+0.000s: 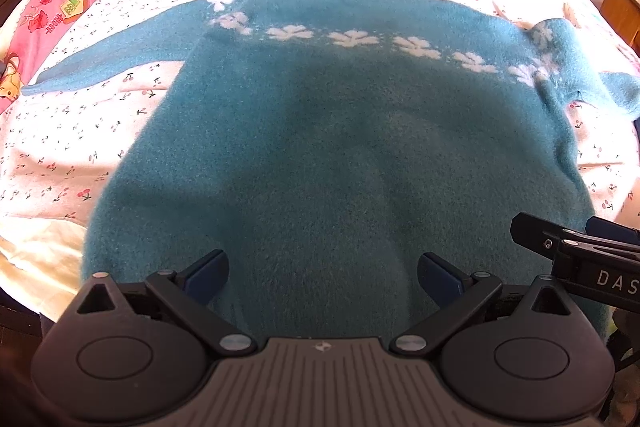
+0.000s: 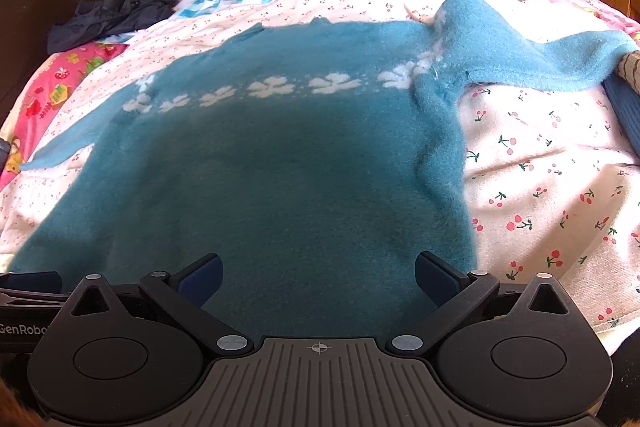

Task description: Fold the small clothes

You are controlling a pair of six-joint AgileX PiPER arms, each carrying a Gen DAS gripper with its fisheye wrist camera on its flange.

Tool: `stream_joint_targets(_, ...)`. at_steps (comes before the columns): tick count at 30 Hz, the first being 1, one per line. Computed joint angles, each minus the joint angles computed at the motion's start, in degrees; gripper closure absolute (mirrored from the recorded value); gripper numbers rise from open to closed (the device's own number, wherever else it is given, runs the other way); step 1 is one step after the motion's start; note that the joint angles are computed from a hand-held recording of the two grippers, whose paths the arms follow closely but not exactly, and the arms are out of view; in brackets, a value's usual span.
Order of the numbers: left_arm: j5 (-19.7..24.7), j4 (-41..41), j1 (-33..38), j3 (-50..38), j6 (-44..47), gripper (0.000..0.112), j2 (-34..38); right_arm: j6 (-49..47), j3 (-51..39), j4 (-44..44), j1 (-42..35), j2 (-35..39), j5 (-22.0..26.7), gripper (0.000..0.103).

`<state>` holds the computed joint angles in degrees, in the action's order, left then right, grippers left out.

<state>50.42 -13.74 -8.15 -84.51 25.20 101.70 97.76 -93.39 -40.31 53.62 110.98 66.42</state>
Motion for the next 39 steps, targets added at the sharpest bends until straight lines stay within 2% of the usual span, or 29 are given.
stream_joint_targets(9, 1.8, 0.4, 0.3, -1.1, -0.3, 0.009, 0.5, 0.3, 0.4, -0.1, 0.1, 0.0, -0.8, 0.001)
stream_joint_targets(39, 2.6, 4.4, -1.5, -0.7, -2.8, 0.009, 0.1, 2.4, 3.0, -0.3, 0.1, -1.2, -3.5, 0.001)
